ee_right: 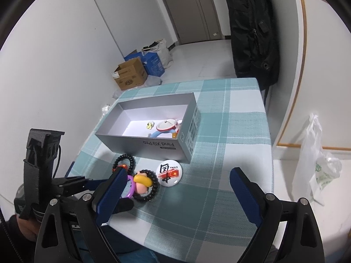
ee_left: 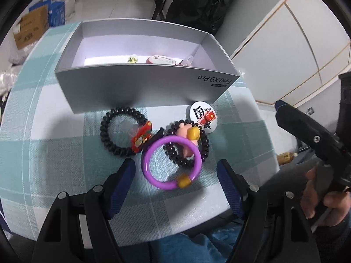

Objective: Organize jewelry
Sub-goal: 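Open the right gripper in the box and withdraw both grippers, then grasp the purple bangle with the left gripper while the right gripper grasps the pink figurine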

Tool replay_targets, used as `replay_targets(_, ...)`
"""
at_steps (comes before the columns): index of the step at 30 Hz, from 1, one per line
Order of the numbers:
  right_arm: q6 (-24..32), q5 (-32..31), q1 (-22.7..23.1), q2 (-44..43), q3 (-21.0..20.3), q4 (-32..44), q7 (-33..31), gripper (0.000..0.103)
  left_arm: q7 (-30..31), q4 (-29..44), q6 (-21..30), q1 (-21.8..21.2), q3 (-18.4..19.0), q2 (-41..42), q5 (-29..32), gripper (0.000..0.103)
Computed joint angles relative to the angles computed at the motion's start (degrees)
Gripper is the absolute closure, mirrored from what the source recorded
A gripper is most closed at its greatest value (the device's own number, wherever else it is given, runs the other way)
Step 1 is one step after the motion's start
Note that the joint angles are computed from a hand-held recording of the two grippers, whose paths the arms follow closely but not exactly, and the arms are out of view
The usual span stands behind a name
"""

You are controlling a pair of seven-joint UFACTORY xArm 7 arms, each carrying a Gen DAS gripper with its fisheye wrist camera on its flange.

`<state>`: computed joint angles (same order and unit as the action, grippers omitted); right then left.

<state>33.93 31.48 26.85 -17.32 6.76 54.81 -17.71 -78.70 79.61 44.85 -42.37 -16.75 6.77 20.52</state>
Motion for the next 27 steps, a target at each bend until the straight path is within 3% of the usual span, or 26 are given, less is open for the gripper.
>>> replay_targets(1, 0.09, 0.12, 0.07, -0.01, -0.07, 0.05, -0.11, 0.008, -0.01, 0.79, 0.93, -0.26, -0.01, 0.53, 0.88, 0.031)
replay_targets(2, 0.14, 0.34, 0.17, -0.04, -0.15, 0.04, -0.32, 0.008, 0.10, 2.15, 2.49, -0.70, -0.01, 1.46, 1.98, 0.039)
replay_targets(3, 0.12, 0.40, 0.21, -0.05, -0.17, 0.06, -0.51, 0.008, 0.54, 3.24, 4.31, -1.21, 0.03, 2.12, 2.89, 0.055)
replay_targets(8, -0.12, 0.49, 0.30, -0.24, -0.15, -0.09, -0.94, 0.008, 3.14, 4.12, 6.11, -2.21, 0.57, 2.69, 3.72, 0.057)
replay_targets(14, 0.95, 1.36, 0.39, 0.50, -0.38, 0.41, -0.89, 0.008, 2.24, 2.28, 5.90, -2.35, 0.38, 0.28, 3.70, 0.058)
replay_targets(24, 4.45, 4.95, 1.34, 1.34, 0.17, 0.86, -4.15, 0.009, -4.19, 1.08, 4.49, -1.11, -1.05, -4.21, 13.23, 0.059)
replay_targets(27, 4.95, 3.99, 1.29, 2.03, 1.13, 1.16, -3.84, 0.017, -7.02, 0.58, 5.58, -0.35, -1.60, -5.41, 16.49, 0.059)
